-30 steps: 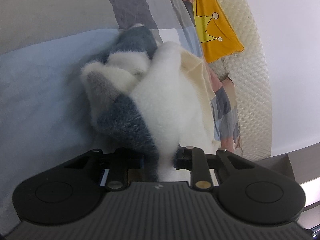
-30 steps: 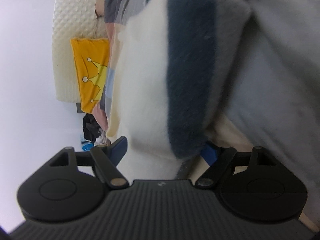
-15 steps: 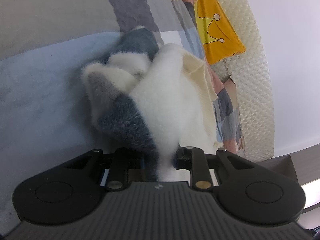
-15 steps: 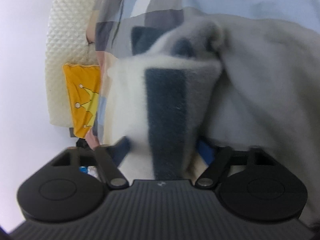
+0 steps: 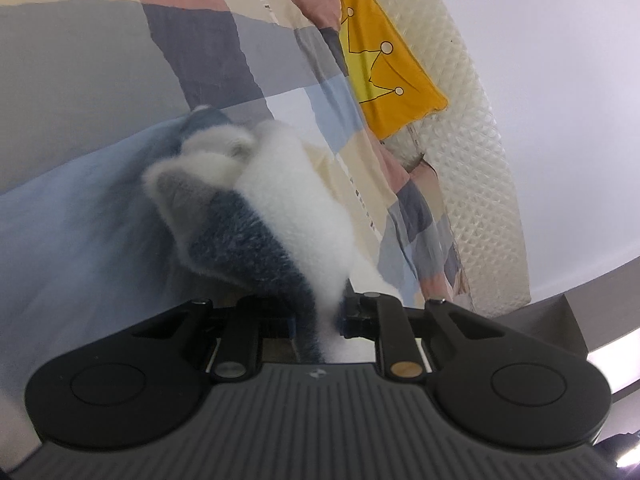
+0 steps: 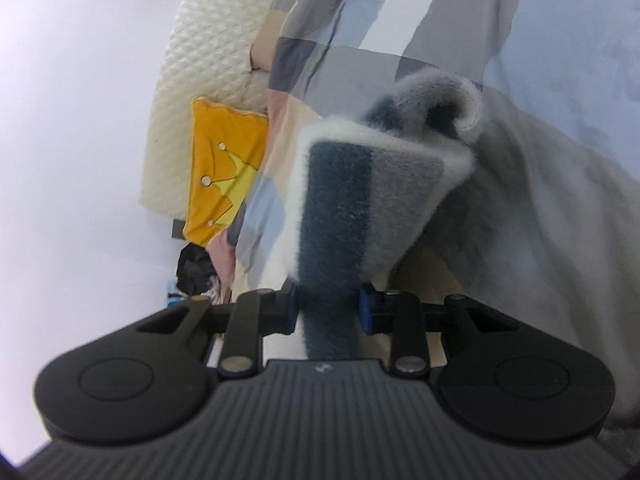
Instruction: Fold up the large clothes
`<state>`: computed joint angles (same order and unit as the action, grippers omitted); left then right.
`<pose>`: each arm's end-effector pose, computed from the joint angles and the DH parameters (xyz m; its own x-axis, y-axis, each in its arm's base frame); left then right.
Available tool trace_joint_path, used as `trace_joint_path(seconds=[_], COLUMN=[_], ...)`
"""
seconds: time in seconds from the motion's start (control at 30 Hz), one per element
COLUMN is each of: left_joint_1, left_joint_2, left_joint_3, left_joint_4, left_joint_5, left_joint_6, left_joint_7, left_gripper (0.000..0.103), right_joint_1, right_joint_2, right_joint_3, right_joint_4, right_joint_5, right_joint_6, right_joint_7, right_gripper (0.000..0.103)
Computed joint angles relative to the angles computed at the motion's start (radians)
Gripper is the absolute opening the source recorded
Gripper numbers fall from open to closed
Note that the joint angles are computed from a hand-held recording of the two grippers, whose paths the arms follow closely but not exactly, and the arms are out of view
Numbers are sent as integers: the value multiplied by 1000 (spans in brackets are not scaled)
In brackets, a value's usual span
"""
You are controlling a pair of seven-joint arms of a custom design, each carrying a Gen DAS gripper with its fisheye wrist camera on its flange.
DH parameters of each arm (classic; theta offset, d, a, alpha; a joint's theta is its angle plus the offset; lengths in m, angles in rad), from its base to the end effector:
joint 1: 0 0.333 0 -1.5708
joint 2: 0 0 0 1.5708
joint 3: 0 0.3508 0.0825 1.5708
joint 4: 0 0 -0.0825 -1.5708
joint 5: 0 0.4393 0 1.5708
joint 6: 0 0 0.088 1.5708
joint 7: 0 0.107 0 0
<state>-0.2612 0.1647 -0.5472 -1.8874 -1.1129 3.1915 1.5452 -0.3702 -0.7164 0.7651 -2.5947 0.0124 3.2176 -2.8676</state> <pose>0.5394 -0.4127 0.5325 0.0278 -0.5294 0.8479 -0.7714 -0.5508 -0.3186 0.4012 0.2262 0.5647 -0.3113 -0.2393 -0.9197 -0.1430 0.9685 -0.2037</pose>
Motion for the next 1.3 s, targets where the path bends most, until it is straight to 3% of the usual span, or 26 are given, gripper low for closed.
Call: trace_joint_path(seconds=[0.07,0.23,0.4,0.63,0.83,0.97,1.17,1.3], left_joint_1=[-48,-124,-153,-169,-151,-141,-114,-74], left_joint_2=[-73,-233,-293,-206,-59,54,224,306], left_joint_3=[60,126,152,211,235,234,200,144], left_joint_4=[-67,-215,-280,-166,36,180,373,432], left_joint_5=[107,215,322,514,657,756,798,751], left_joint_6=[-32,-75,-105,-167,-256,-314,-384,-370], left_joint_7=[-136,-289,-425,-589,-671,-712,-664,-567], left_gripper=[20,21,21,22,23,28,31,33], right_joint_1=[113,297,337,274,174,98,-25,-85], right_joint_2=[-25,-171,-257,-126,-29,57,167,232], right_joint_3=[-90,-205,-228,-254,-239,-214,-156,-126], right_joint_4=[-21,-96,-118,-58,9,75,146,168], right_joint_5=[1,2,-44,-131,-164,-188,-283,-366], right_joint_6=[-71,-239,-352,-274,-194,-196,-210,-199], right_joint_7=[-22,26,99,125,136,138,188,238], right_gripper=[32,31,31,31,31,30,29,26])
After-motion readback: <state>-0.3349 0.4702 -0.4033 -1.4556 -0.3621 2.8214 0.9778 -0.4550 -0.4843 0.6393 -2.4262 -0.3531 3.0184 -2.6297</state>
